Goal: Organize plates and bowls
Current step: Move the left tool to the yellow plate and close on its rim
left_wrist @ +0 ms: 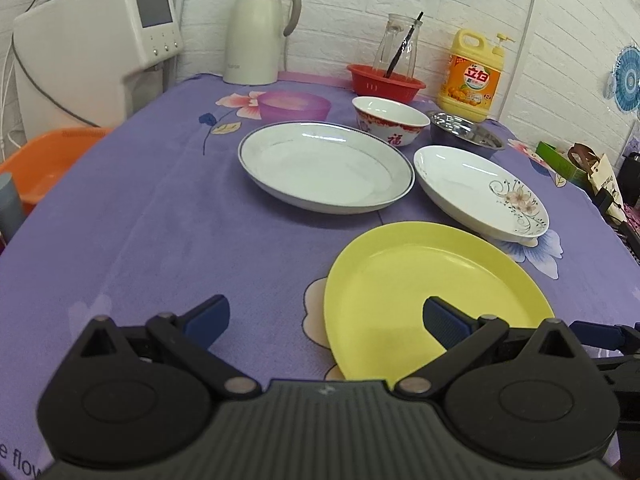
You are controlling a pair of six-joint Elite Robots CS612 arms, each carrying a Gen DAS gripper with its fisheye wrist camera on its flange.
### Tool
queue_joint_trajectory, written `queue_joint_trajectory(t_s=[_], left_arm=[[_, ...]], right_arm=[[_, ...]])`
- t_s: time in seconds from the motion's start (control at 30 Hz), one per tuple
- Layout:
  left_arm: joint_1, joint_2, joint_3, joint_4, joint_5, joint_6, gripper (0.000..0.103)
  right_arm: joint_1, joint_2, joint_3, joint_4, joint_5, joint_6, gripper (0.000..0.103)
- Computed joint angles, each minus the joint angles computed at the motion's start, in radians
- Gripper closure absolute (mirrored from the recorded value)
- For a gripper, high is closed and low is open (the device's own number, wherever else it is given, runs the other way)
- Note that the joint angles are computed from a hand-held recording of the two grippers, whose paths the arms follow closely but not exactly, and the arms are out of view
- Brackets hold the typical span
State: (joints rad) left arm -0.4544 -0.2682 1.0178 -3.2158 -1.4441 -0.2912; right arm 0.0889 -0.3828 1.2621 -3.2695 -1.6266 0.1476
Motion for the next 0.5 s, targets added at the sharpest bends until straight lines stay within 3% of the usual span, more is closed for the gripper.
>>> queue_joint_trajectory(t_s=[0.13,0.4,0.5], left_arm=[[0.004,0.016,-0.037,0.036,-0.021,0.011,0.000],[0.006,0.036,-0.072,0.064,-0.068,0.096,0.001],[0.008,0.042,-0.083,0.072,-0.086,0.108,0.003]], right_arm=[[0.005,0.015,-0.032,0.036,-0.009,-0.028,0.000],[-0.007,0.029,-0.018,-0.059,0.022,-0.072,0.000],[-0.008,0.025,-0.021,-0.035,0.025,-0.077,0.000]])
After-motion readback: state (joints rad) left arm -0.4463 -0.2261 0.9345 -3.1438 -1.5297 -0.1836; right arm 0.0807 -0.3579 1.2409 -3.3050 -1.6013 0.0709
